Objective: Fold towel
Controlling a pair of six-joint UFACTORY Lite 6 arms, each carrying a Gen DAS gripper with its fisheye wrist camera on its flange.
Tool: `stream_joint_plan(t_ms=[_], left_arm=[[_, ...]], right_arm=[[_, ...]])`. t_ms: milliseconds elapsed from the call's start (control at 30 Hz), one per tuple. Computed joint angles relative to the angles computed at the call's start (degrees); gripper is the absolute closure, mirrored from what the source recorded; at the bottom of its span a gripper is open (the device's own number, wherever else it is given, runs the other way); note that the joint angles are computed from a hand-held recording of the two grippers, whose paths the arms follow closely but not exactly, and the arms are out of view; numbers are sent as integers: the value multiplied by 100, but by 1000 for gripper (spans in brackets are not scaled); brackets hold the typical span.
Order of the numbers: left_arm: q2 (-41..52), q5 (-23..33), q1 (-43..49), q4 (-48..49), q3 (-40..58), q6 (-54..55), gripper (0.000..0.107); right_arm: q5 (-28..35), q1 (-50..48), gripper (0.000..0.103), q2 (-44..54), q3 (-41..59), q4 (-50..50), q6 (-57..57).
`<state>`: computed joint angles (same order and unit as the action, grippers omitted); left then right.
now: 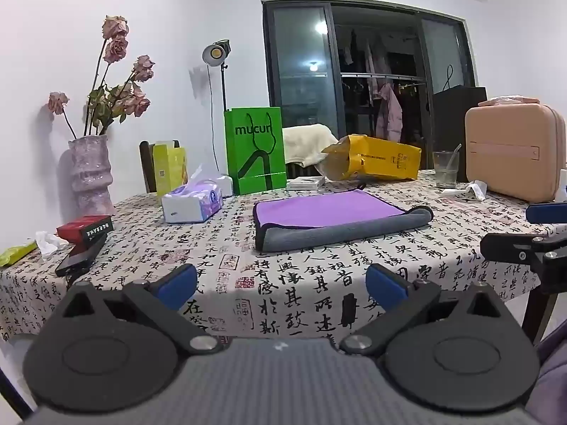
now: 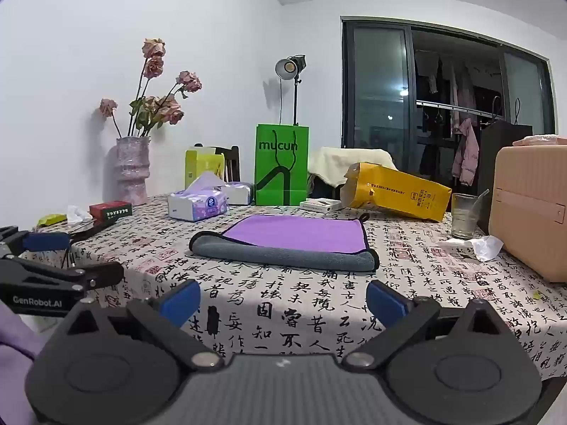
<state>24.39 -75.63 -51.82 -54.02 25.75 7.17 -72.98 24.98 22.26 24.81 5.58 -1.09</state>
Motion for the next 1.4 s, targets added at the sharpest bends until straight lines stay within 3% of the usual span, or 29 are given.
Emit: stream_joint_plan(t_ms=[167, 1400], left_arm=[[-28, 206, 23, 25, 154, 213, 4], [-39, 36, 102, 223, 3, 13, 4]], right_arm=[[-164, 69, 3, 74, -48, 106, 8], [12, -8, 2, -2, -27, -29, 75]])
